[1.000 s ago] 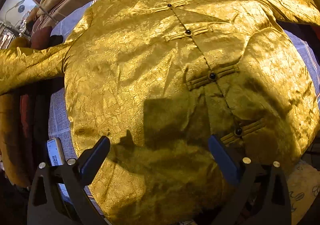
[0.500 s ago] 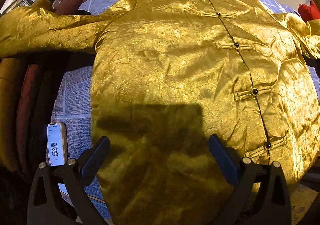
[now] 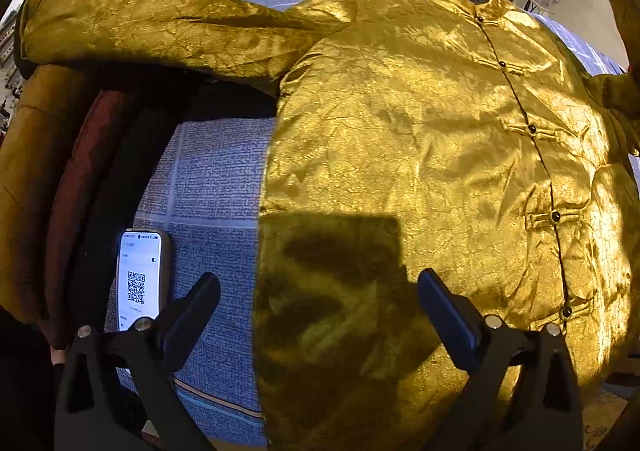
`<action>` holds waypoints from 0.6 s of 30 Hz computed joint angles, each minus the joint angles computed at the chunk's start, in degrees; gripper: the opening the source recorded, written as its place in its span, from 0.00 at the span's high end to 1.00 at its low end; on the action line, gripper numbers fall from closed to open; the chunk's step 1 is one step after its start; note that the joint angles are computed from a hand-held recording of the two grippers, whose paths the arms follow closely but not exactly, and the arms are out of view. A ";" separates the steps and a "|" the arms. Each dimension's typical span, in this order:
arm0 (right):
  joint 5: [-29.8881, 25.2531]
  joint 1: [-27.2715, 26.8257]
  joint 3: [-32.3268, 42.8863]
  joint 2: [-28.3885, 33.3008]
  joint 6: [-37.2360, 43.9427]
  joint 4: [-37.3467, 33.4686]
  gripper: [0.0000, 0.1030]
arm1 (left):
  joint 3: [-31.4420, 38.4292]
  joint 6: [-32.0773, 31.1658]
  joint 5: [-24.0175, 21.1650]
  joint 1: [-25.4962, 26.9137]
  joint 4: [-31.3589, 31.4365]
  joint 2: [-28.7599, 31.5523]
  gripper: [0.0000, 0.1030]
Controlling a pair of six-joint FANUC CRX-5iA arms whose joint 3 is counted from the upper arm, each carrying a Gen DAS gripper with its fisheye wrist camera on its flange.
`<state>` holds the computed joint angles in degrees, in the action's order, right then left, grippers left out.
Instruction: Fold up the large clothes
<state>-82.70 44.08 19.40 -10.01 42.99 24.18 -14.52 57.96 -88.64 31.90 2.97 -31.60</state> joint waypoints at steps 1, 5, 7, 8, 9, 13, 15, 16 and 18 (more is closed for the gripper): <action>0.62 0.75 1.00 1.58 1.11 -1.35 0.78 | -0.01 -0.22 0.12 0.59 0.12 -0.04 0.06; 2.46 3.72 3.62 6.99 4.06 -5.75 0.78 | -0.57 -1.22 0.30 3.54 0.78 -0.69 0.06; 2.59 4.37 5.48 9.80 6.27 -8.28 0.79 | -0.74 -1.35 0.13 4.31 0.53 -0.44 0.06; 2.77 4.85 6.00 10.88 7.03 -9.80 0.79 | -0.74 -1.36 0.13 4.45 0.16 -0.25 0.06; 2.62 5.45 6.60 11.94 7.76 -11.00 0.79 | -0.71 -1.25 0.25 4.40 -0.16 -0.08 0.06; 1.02 8.22 8.98 16.65 11.35 -13.29 0.79 | -0.32 -0.58 1.06 4.66 -0.53 0.70 0.06; 0.71 10.06 9.22 18.56 12.70 -13.18 0.79 | -0.08 -0.50 1.61 4.81 -0.49 0.94 0.06; 0.66 10.84 9.25 19.45 13.12 -13.17 0.79 | 0.01 -0.58 1.89 4.86 -0.52 0.98 0.06; 0.60 12.35 9.05 21.06 14.22 -12.48 0.79 | 0.28 -0.90 2.33 4.97 -0.63 1.26 0.06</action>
